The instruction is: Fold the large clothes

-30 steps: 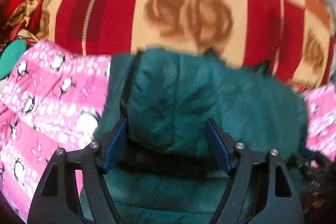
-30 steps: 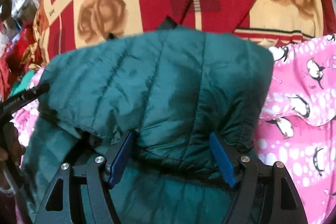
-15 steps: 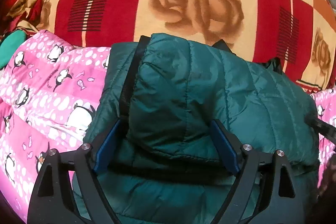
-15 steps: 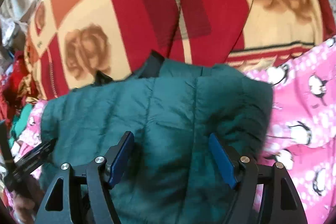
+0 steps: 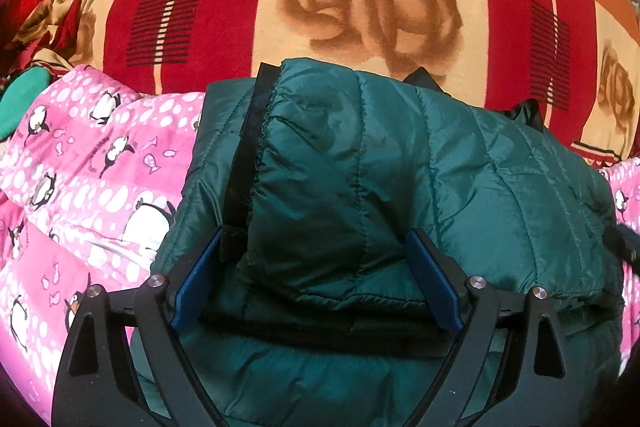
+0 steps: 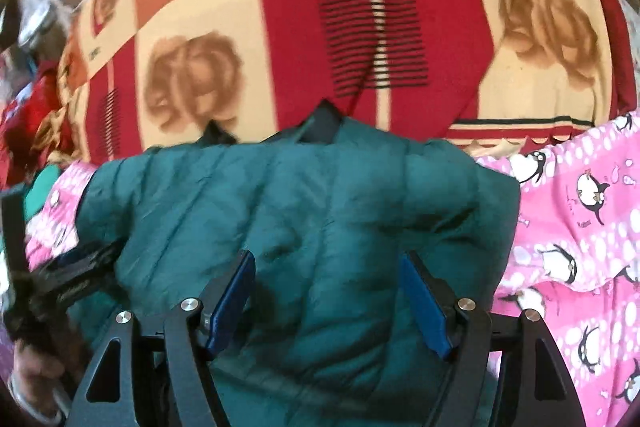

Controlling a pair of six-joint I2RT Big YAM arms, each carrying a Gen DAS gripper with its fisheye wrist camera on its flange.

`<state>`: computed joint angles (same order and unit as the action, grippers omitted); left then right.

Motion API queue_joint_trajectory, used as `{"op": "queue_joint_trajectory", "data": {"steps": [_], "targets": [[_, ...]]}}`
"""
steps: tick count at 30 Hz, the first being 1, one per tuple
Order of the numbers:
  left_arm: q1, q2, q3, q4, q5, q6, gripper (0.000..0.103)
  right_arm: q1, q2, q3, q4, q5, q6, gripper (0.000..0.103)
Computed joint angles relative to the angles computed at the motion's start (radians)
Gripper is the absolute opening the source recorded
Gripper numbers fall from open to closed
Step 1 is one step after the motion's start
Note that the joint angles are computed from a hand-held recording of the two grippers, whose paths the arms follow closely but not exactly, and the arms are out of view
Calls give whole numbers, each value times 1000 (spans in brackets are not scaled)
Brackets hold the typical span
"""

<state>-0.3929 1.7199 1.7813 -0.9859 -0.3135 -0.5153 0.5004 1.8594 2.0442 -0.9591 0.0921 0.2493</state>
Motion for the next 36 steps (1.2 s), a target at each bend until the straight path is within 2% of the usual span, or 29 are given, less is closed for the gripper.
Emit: {"op": "queue_joint_trajectory", "data": {"steps": [7,11,13,15,19,23,28,36], "targets": [[-1,2,2,-2,-1,7,93,31,43,-18,-15,58,-28,73],[-3,4,3,-4,-8,11,93,25,52,-6,-26,44,-26,73],[-3,5,4,-5,-10,12,93,18,30,-24,-20,17,-18,73],[-3,4,3,-3,-9,12,93,6,-14,-69,18,-8,5,73],[-4,3,1,-2,-13,14,93,-8,-86,-151,74,36,29,73],[-7,0,-2,2,-20,13,93,-36,-60,-132,14,27,58,73],[-4,-26,-17,-3,-10,0,93,-30,-75,-131,22,35,60,73],[-29,-95,-53,-9,-63,30,93,-24,-157,-210,30,72,78,73]]}}
